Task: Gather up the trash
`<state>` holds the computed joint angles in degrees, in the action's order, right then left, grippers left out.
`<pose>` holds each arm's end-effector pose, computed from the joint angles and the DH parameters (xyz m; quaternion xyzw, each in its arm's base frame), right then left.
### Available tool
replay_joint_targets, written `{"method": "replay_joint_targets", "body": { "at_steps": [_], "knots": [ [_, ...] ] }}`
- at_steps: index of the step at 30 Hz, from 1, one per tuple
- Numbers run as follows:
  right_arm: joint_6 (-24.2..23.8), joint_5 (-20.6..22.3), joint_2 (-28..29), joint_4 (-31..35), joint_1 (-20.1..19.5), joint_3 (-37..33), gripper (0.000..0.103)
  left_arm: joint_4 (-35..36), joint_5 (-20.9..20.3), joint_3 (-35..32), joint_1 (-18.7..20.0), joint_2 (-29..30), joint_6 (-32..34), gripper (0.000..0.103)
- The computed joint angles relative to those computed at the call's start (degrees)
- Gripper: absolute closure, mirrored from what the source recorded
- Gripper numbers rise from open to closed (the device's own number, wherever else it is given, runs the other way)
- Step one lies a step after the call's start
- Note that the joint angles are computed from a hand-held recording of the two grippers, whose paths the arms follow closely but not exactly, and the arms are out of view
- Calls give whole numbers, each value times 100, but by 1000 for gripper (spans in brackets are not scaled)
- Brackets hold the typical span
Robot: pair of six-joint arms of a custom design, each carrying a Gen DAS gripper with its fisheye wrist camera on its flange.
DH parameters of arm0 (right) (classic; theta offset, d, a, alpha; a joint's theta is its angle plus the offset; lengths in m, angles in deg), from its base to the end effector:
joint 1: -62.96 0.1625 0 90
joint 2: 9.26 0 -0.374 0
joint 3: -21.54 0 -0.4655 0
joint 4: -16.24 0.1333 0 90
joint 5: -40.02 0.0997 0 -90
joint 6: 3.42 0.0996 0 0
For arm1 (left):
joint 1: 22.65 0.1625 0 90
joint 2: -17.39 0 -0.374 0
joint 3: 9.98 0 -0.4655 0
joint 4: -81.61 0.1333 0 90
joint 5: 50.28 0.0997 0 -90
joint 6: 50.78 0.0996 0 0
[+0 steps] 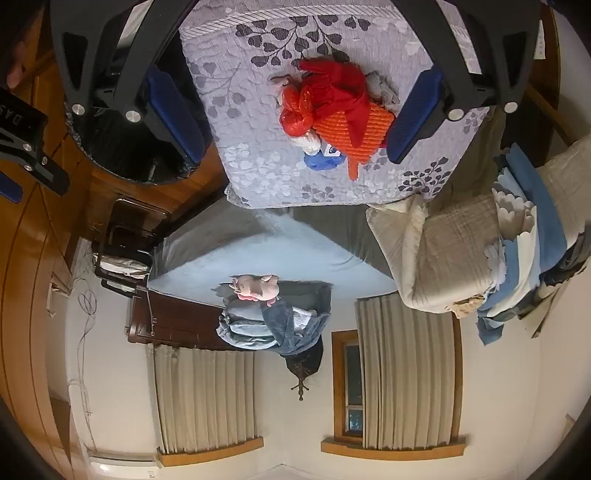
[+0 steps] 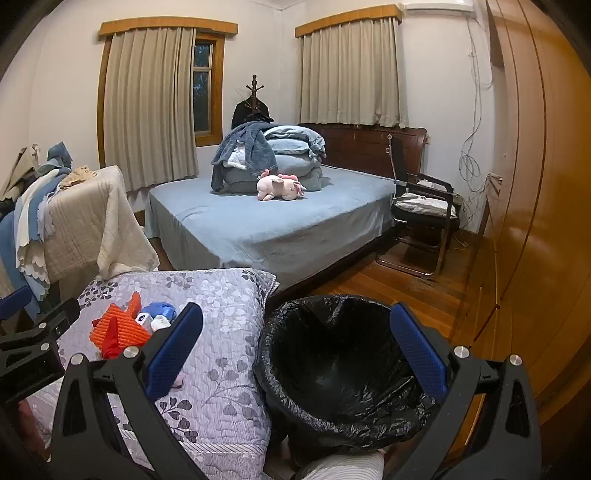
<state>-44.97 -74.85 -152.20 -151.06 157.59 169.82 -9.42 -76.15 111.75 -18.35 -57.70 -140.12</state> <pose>0.1139 -0.2735 0.4114 0.1935 -0.7765 0.4890 0.3469 -0.4365 -0.2564 0.0838 0.1809 0.7873 -0.4747 0.3493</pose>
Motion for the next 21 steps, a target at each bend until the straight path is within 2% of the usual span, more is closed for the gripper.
{"method": "replay_joint_targets", "body": {
  "at_steps": [21],
  "knots": [
    [13,-17,7,-2,5,17,5,39,70,9,-9,4,-6,6]
  ]
}}
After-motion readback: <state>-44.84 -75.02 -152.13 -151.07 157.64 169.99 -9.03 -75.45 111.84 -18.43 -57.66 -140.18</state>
